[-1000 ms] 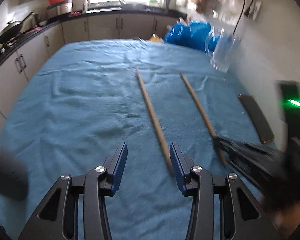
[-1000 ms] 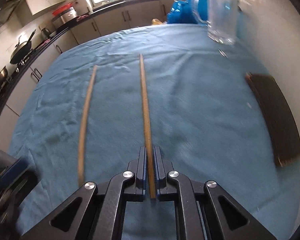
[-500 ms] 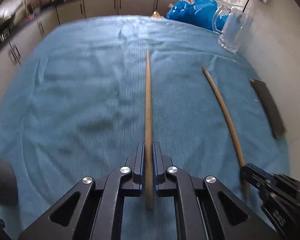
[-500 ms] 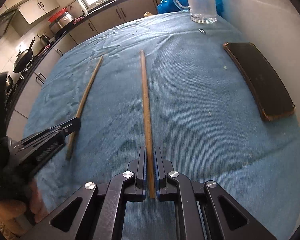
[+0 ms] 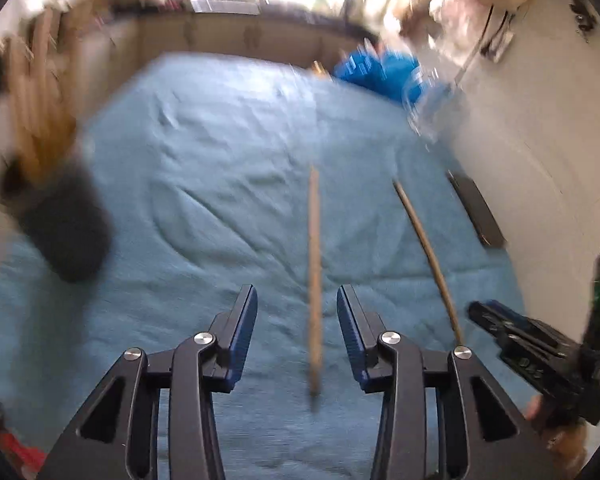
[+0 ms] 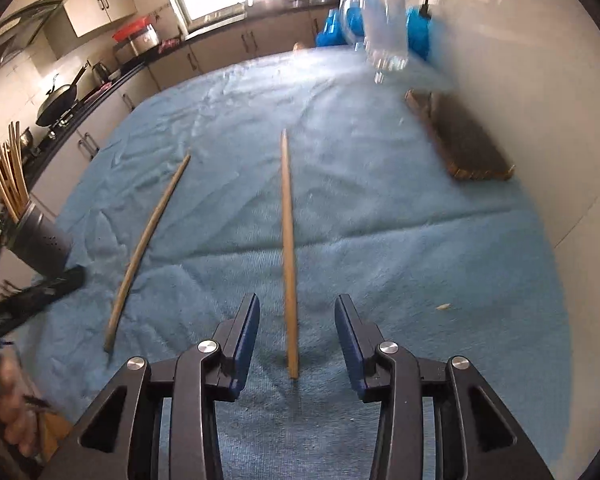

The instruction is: Organize utensils

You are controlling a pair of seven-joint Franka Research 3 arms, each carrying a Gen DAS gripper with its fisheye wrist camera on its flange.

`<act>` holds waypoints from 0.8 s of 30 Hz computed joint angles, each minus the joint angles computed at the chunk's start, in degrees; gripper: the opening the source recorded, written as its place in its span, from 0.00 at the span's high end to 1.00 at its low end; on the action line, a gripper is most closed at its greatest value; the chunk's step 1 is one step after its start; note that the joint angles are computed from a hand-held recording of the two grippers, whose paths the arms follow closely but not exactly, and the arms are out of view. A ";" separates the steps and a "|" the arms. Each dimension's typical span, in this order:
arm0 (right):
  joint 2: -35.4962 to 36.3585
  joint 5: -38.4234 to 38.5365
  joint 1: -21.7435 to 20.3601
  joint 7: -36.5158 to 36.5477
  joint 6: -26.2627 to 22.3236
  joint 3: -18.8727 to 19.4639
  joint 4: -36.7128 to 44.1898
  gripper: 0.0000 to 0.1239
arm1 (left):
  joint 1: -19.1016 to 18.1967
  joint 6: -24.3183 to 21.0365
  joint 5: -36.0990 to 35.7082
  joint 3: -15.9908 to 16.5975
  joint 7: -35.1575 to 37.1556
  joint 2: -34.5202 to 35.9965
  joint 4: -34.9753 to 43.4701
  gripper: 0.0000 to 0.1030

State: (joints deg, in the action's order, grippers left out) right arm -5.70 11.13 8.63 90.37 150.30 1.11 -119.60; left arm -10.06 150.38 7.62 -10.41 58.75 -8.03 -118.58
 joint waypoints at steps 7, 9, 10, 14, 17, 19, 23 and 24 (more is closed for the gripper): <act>-3.67 -8.34 -0.76 8.90 12.78 3.16 -5.76 0.62 | 4.41 -0.92 20.54 -3.34 -16.51 -5.06 -2.98 0.52; -4.56 -12.02 -1.83 12.67 15.56 4.61 -6.99 0.60 | 5.12 -1.70 24.40 -3.98 -19.41 -5.45 -3.11 0.52; -4.91 -13.17 -2.13 13.98 16.87 5.14 -7.58 0.59 | 5.32 -2.14 26.16 -4.20 -20.51 -5.87 -3.38 0.51; -6.28 -17.27 -3.97 18.25 20.19 7.27 -9.16 0.56 | 5.24 -2.48 29.58 -4.28 -22.74 -7.09 -4.19 0.50; -7.10 -22.59 -7.31 22.96 21.84 10.24 -9.96 0.53 | 5.21 -1.63 31.03 -4.23 -24.08 -7.72 -4.81 0.48; -7.88 -24.74 -8.51 24.70 22.42 11.22 -10.63 0.52 | 5.18 -1.21 31.53 -4.18 -24.35 -7.97 -5.06 0.48; -8.28 -26.86 -9.48 26.20 22.91 12.12 -10.98 0.50 | 4.95 -0.93 31.69 -4.18 -24.29 -8.34 -5.38 0.48; -8.43 -26.84 -9.34 26.17 22.96 12.04 -11.14 0.50 | 4.93 -0.88 31.73 -4.22 -24.34 -8.36 -5.41 0.48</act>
State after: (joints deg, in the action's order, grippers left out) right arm -14.13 -15.71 -0.71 116.54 173.25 13.16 -130.74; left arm -5.13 149.50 39.35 -14.64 34.42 -16.39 -123.99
